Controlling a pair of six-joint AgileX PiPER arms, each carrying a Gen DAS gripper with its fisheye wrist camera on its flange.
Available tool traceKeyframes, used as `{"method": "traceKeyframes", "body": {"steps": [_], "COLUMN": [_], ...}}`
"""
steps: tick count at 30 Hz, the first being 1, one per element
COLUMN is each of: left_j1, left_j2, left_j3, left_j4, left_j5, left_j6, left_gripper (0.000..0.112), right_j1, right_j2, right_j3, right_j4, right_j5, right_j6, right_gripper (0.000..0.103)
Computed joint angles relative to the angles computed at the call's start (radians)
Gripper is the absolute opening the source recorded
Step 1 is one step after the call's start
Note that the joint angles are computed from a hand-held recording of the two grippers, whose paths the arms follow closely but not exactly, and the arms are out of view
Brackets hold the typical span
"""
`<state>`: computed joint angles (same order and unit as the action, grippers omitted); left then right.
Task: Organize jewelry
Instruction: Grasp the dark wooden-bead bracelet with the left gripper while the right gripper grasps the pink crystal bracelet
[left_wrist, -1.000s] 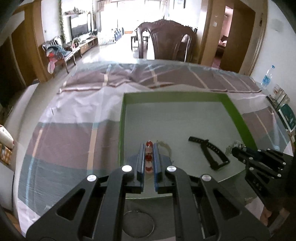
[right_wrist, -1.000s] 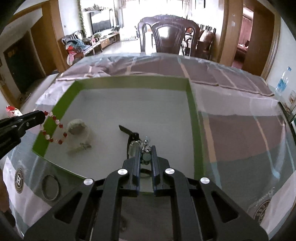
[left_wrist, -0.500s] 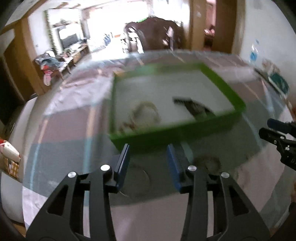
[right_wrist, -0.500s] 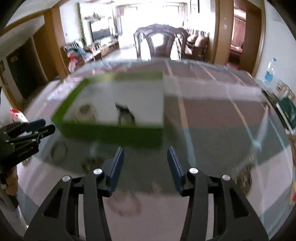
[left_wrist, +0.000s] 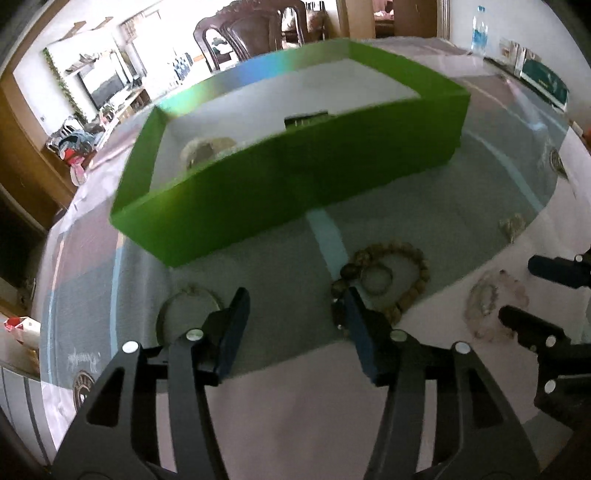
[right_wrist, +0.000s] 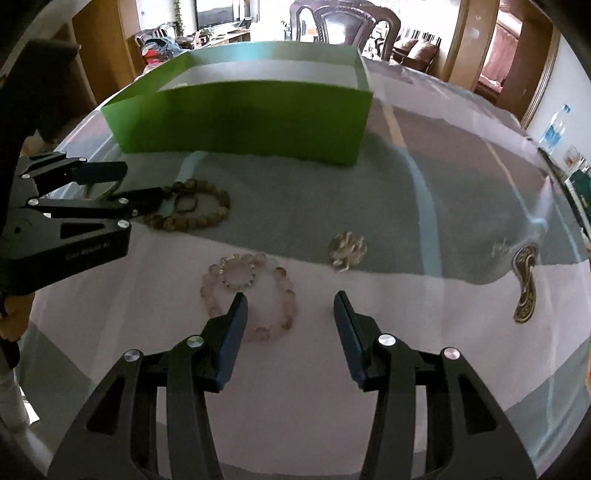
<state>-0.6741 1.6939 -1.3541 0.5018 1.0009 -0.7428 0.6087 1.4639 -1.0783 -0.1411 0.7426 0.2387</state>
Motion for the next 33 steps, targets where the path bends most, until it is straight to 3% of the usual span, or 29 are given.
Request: {"method": "traceKeyframes", "body": {"steps": [5,13,29,33], "left_j1": [-0.013,-0.119,-0.110,-0.124], "left_j2": [-0.071,-0.233,-0.284,-0.286], "left_j3": [0.085,0.261,0.340,0.341], "left_j4": [-0.024,-0.050,-0.047,-0.025], "left_j5": [-0.013,-0.010,-0.067,-0.052], "left_j6": [-0.019,-0.119,-0.232,-0.260], "left_gripper": [0.054,0.059,0.070,0.070], "right_j1": [-0.001,-0.037,0.063,0.052], "right_j2": [-0.040,-0.138,-0.133,-0.135], "right_j3": [0.032,0.129,0.170,0.175], "right_j4": [0.078,0.231,-0.172,-0.156], "right_j5": [-0.001,-0.020,-0.054,-0.066], "right_j6": [-0.063,-0.184,0.222,0.225], "right_gripper": [0.056,0.056,0.057,0.057]}}
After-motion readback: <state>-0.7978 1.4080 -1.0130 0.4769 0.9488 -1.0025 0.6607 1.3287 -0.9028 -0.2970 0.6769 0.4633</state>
